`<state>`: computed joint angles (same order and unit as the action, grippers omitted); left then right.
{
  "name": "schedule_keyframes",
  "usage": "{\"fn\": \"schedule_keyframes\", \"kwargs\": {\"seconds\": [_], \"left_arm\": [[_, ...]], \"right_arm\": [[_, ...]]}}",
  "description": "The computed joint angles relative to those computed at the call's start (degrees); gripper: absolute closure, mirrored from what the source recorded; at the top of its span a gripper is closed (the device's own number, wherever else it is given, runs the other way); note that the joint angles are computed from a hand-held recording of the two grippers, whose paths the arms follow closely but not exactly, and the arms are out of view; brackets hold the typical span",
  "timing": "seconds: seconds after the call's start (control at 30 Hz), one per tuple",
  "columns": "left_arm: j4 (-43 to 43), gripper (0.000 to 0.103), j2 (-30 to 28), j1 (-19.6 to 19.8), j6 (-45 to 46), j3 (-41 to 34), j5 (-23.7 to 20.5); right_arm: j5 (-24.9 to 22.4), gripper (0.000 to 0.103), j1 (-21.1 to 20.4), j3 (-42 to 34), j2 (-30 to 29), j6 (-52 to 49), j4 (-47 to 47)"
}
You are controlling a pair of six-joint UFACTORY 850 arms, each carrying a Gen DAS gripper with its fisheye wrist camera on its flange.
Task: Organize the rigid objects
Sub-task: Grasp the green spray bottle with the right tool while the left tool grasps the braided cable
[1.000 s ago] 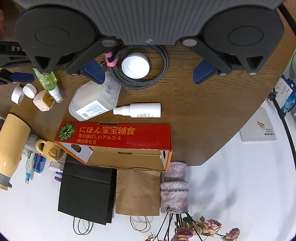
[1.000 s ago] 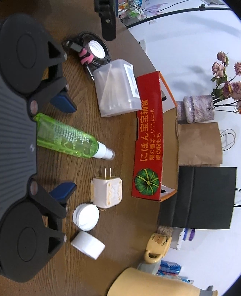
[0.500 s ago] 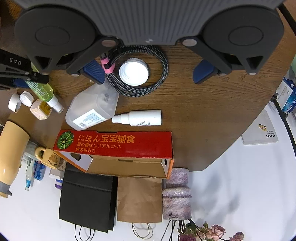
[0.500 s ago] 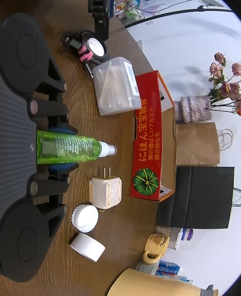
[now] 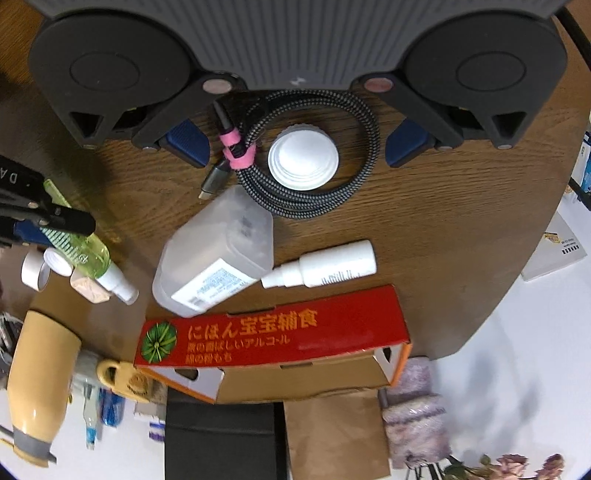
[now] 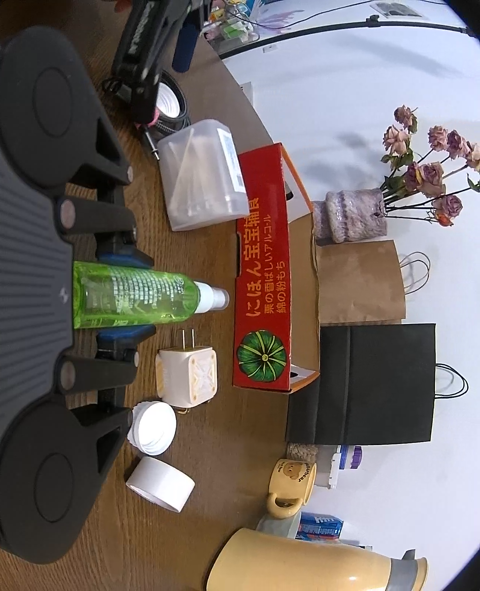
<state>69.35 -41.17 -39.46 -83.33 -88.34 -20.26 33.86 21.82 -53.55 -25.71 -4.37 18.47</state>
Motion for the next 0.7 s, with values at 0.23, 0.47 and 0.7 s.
{"fn": "schedule_keyframes", "kwargs": {"seconds": [0.23, 0.47, 0.7], "left_arm": [[-8.8, 0.0, -1.1, 1.7, 6.7, -1.1, 2.8], [0.6, 0.0, -0.8, 1.5, -3.3, 0.2, 3.0], [9.4, 0.003, -0.7, 0.5, -14.0, 1.3, 0.9]], "right_arm": [[-0.3, 0.072, -0.2, -0.1, -0.1, 1.2, -0.9], [-0.3, 0.072, -0.2, -0.1, -0.2, 1.3, -0.9], [-0.7, 0.072, -0.3, -0.2, -0.3, 2.1, -1.3]]}}
